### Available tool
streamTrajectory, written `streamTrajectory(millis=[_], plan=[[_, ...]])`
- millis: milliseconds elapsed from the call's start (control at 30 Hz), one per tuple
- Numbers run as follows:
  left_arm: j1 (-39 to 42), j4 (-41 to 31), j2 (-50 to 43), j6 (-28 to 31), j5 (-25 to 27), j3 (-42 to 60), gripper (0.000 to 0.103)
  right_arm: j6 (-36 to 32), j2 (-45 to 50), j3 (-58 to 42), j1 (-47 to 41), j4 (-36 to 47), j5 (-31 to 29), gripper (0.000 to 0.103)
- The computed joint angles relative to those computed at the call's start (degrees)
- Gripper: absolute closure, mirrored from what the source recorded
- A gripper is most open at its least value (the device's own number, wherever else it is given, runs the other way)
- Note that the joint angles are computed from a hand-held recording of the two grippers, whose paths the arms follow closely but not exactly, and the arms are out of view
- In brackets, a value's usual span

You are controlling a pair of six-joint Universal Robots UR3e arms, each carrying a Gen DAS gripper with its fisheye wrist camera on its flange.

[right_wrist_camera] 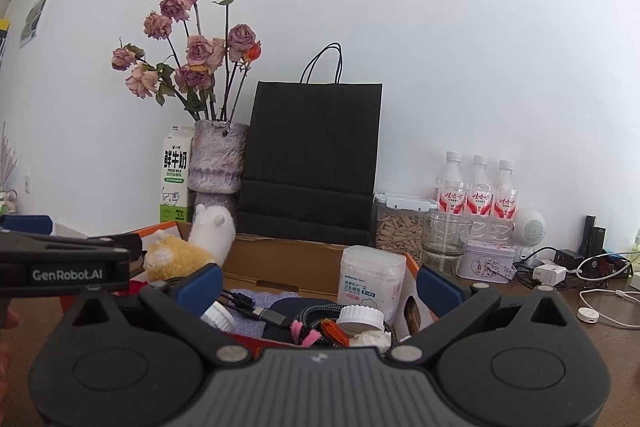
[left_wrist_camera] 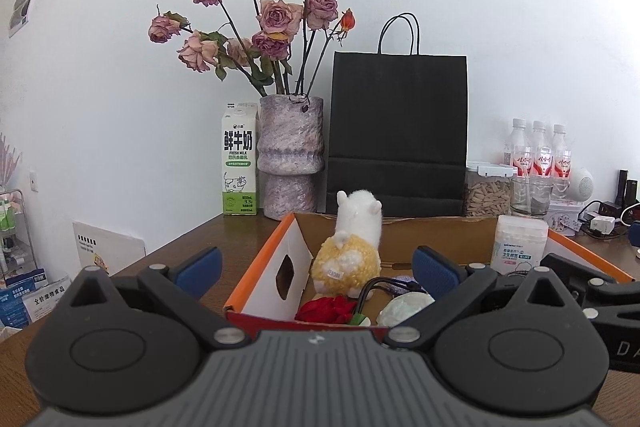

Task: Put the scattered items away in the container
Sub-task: 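Withdraw both grippers from the box toward the last cap and black cable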

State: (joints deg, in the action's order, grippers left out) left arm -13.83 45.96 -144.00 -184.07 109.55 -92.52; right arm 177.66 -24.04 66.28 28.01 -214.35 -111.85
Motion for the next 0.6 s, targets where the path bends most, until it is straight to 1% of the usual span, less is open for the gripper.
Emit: streamTrajectory(millis=[200, 333, 433, 600], plan=[[1.7, 3.1, 3.9, -0.4, -2.4, -9.4, 0.0, 0.7, -3.7, 8.4, 1.2, -3.3, -0.2, 0.0], [2.4, 5.9, 5.7, -0.4, -3.3, -15.2, 0.0, 2.2, -6.8, 13.9, 1.9, -3.1, 0.5, 0.0], [3.4, 7.7, 7.2, -0.9, -4.3, -19.1, 0.0, 2.3, -8.0, 16.2, 2.6, -2.2, 0.6, 0.0], [6.5, 9.4, 10.5, -2.8, -8.9, -26.3, 0.0, 2.7, -9.6, 19.1, 3.9, -1.5, 0.6, 0.0]])
